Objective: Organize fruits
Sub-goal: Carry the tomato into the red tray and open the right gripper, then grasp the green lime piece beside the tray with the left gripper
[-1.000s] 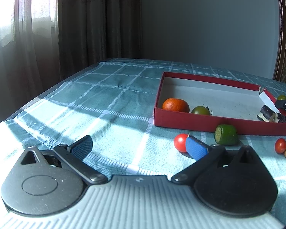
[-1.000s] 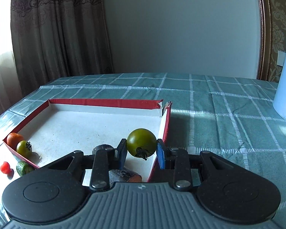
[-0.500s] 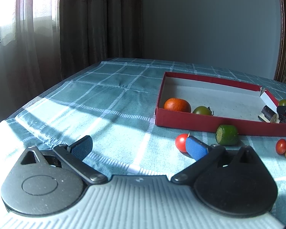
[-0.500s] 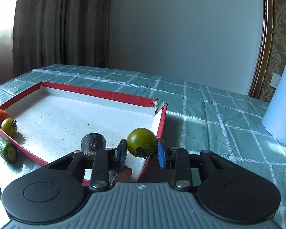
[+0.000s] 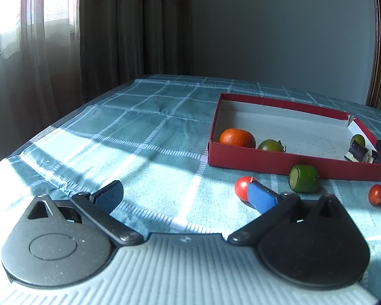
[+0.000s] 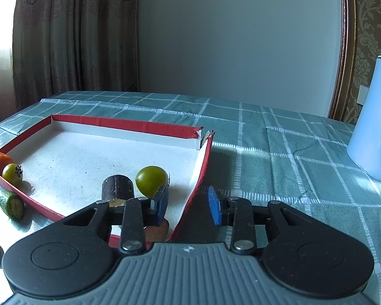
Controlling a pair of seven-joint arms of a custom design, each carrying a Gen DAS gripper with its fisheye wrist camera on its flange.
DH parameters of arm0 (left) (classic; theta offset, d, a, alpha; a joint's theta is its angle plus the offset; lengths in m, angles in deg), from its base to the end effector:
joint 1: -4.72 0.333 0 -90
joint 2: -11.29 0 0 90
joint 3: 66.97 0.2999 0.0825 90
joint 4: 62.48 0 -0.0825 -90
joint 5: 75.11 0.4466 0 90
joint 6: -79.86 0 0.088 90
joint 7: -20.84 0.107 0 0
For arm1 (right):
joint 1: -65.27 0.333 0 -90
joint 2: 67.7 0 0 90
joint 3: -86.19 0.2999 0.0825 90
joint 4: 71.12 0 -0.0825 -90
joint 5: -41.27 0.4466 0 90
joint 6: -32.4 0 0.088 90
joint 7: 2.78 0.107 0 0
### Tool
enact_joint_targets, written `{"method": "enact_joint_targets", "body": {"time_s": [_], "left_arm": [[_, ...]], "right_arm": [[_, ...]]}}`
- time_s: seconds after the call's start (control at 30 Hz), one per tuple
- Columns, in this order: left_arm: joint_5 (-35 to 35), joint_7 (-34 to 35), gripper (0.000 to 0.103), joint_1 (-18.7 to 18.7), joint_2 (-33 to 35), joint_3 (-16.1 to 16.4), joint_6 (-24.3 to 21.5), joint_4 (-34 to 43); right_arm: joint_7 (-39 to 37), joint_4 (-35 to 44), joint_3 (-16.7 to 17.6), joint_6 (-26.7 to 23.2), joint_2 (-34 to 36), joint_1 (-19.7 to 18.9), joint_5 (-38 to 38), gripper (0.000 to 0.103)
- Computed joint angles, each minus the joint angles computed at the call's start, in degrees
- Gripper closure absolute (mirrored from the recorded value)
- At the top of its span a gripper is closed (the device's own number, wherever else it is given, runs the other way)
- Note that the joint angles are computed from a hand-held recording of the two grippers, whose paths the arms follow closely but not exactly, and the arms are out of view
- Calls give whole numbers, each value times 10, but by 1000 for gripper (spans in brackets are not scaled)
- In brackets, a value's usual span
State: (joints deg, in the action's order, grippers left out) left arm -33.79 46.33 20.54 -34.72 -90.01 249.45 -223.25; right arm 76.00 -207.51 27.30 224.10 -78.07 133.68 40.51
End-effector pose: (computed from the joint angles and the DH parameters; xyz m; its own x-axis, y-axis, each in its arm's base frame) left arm 0.4178 -0.0848 0.4485 0.3091 -0.9510 -0.0007 -0.4879 -0.1579 -0.8585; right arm 0.5752 0.0866 0.4321 0.2738 -0.9614 0.0266 -0.4583 -0.1547 -0.8752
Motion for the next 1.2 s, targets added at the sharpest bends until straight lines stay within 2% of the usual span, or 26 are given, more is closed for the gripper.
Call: {"method": "enact_joint_targets", "body": {"time_s": [0.07, 0.1, 0.17, 0.2, 0.27, 0.33, 0.43, 0.47, 0.53, 0.6, 0.67, 0.77, 0.8, 0.9, 1.07, 1.2], "left_arm": [[0, 0, 0, 0, 0, 1, -1, 0], [1, 0, 0, -1, 0, 1, -1, 0], [1, 0, 0, -1, 1, 1, -1, 1], [1, -1, 0, -1, 0, 1, -1, 0], [3, -2, 0, 1, -1, 0, 0, 0], [4, -4, 0, 2, -2, -2, 0, -1], [4, -6, 0, 2, -3, -2, 1, -2], [4, -6, 0, 2, -4, -1, 3, -3], [3, -5, 0, 0, -5, 3, 10, -6], [3, -10, 0, 7, -17, 0, 29, -15], [6, -18, 0, 24, -35, -22, 48, -24], [17, -38, 0, 64, -73, -86, 74, -25], [15, -26, 0, 58, -66, -89, 67, -17], [8, 9, 0, 29, -15, -80, 32, 25], [27, 24, 0, 11, 80, -81, -35, 106], [16, 47, 0, -37, 149, -37, -72, 147]], "right_arm": [[-3, -15, 23, 5, -26, -24, 2, 69], [-5, -26, 46, 4, -40, -48, 6, 69], [-12, -50, 91, 5, -69, -92, 18, 61], [-18, -65, 99, 5, -92, -101, 19, 58], [-40, -101, 87, 16, -145, -92, 14, 44], [-59, -132, 101, 14, -181, -108, 18, 42], [-95, -176, 117, -25, -240, -132, 22, 42], [-104, -186, 120, -32, -251, -137, 26, 38], [-115, -206, 139, -41, -257, -159, 39, 31], [-114, -205, 156, -76, -255, -175, 60, 31], [-122, -201, 137, -83, -264, -160, 82, 31], [-133, -199, 116, -94, -276, -142, 115, 30], [-139, -199, 110, -94, -279, -136, 124, 30], [-155, -198, 118, -94, -277, -139, 144, 29], [-185, -196, 111, -99, -288, -131, 181, 29], [-207, -194, 115, -101, -288, -131, 209, 29]]}}
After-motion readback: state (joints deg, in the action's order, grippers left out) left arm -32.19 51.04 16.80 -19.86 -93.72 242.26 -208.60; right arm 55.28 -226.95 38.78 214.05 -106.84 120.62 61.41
